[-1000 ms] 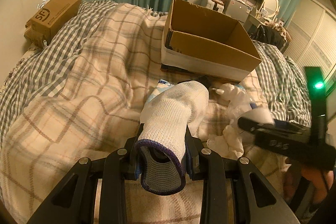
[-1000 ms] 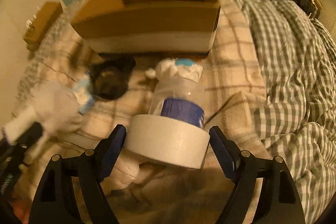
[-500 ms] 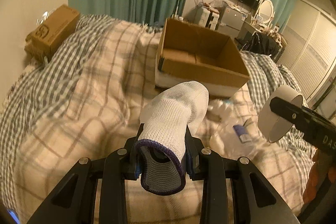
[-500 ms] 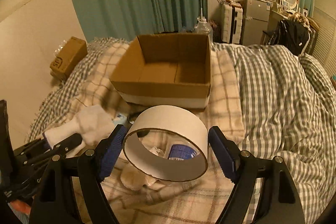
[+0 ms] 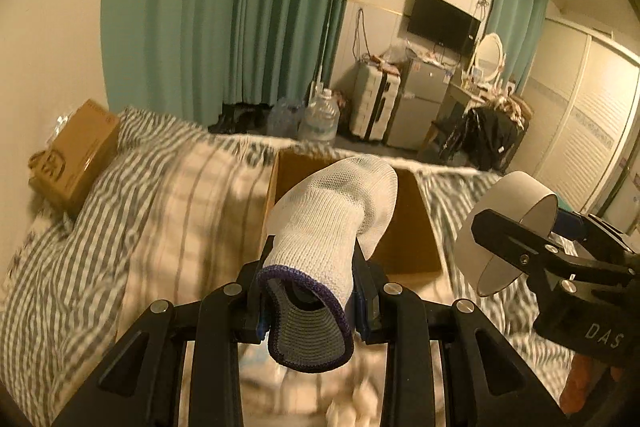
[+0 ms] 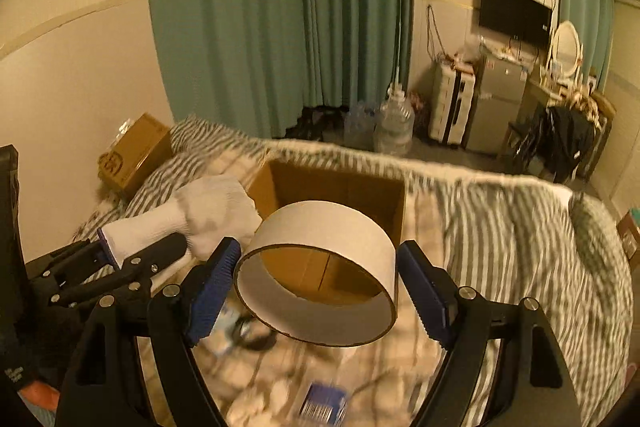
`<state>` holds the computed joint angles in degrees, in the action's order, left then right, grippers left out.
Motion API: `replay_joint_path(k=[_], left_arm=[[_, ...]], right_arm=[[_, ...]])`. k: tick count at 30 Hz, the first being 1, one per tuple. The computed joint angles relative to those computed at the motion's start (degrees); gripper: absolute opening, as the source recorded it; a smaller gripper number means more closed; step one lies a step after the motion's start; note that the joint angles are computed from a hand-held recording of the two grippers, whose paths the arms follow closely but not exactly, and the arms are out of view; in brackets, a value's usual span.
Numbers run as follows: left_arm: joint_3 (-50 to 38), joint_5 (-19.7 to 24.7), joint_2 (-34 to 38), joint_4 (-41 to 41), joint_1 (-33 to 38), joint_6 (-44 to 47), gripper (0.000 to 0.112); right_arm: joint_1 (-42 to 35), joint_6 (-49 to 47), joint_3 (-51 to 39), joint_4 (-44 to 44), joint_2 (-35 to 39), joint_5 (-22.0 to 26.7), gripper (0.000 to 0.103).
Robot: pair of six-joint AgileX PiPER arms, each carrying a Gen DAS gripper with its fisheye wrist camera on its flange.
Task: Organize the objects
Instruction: 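Carry the sock and tape roll into the cardboard box and open both tools, then move the right tool to the clear blue-labelled jar and grasp it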
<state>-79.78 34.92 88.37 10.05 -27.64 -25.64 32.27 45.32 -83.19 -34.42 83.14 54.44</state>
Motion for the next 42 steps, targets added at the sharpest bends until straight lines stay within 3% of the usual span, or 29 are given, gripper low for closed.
replay_joint_path(k=[8, 14, 20, 22, 25, 27, 29, 35, 42], left_arm=[[-11.78, -0.9, 13.49, 0.46, 1.05, 0.07, 0.031], [-12.62, -2.44, 19.73, -0.97, 2.24, 2.32, 0.031], [-12.29, -4.05, 22.53, -3.46, 2.78, 5.45, 0.032], [-12.2, -4.06, 22.4, -5.07, 2.7, 6.93, 0.037], [-10.92, -4.6, 20.86, -4.79, 2.51, 6.79, 0.07], [-9.18, -5.25, 18.72, -2.54, 2.25, 4.46, 0.089], [-7.67, -5.07, 16.45, -1.04, 2.04, 2.89, 0.093], [-2.46, -1.91, 7.43, 3.82, 1.11, -2.21, 0.097], [8.79, 2.06, -6.2, 16.94, -3.58, -15.5, 0.099]], right_arm=[[-9.49, -7.12, -9.55, 4.51, 10.92, -5.16, 0.08], [-13.65, -10.55, -10.51, 9.39, 17.49, -10.03, 0.08], [-16.41, -12.16, -7.44, 13.49, 19.29, -15.52, 0.082], [-17.47, -13.73, -6.14, 15.73, 18.73, -17.31, 0.084], [-16.99, -11.33, -4.47, 13.25, 16.75, -17.69, 0.096], [-16.35, -9.16, -3.39, 10.67, 14.54, -16.65, 0.097], [-15.85, -8.07, -2.95, 9.67, 12.42, -14.9, 0.097], [-12.48, -3.58, 1.19, 5.3, 2.15, -7.74, 0.097], [1.07, 8.12, 7.47, -5.83, -8.93, 4.78, 0.097]])
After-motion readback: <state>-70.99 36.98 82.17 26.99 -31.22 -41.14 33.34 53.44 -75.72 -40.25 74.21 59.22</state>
